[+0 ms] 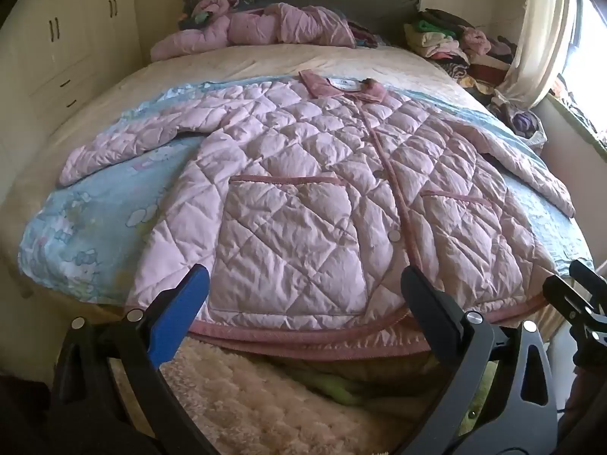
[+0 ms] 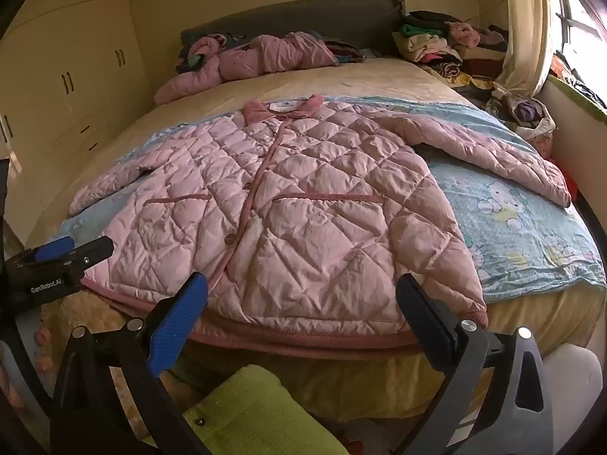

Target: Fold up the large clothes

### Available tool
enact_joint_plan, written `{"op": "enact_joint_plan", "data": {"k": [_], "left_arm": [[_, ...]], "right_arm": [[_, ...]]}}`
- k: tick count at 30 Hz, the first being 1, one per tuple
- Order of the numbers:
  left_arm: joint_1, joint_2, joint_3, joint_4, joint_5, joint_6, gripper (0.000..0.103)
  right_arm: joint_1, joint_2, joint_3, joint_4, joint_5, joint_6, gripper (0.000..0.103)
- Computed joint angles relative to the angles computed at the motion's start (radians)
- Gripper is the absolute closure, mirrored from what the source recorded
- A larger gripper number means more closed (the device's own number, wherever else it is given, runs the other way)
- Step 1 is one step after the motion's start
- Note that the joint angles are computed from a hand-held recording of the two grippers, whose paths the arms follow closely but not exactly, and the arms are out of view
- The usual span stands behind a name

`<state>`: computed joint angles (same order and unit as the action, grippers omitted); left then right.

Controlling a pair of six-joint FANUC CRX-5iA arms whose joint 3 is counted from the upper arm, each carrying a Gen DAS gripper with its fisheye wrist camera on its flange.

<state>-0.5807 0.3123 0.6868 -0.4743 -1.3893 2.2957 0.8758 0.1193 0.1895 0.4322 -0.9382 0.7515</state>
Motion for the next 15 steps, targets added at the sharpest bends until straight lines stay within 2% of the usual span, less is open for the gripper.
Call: {"op": "enact_joint_plan", "data": {"k": [2,3,10,15], "left_arm": [[0.001,0.005,0.005,-0.002,-0.005,0.0,0.008],[0.004,-0.018,-0.029,0.005,0.036,0.013,0.008],[0.007,-0.024,-0.032,0.013,0.034,0.005,0.008],[0.004,-0.019,-0.026,0.009,0.027,0.004,0.008]], "right_arm": [[0.001,-0.007,-0.019,0.019,0.024,-0.018,0.004],[0.003,-0.006,-0.019,0.024,0.021,-0.023,0.004],[0.007,-0.006,-0.014,0.028,0.006,-0.041,0.004],[-0.005,0.003,0.012,0.013,-0.004,-0.005,0.004]]}}
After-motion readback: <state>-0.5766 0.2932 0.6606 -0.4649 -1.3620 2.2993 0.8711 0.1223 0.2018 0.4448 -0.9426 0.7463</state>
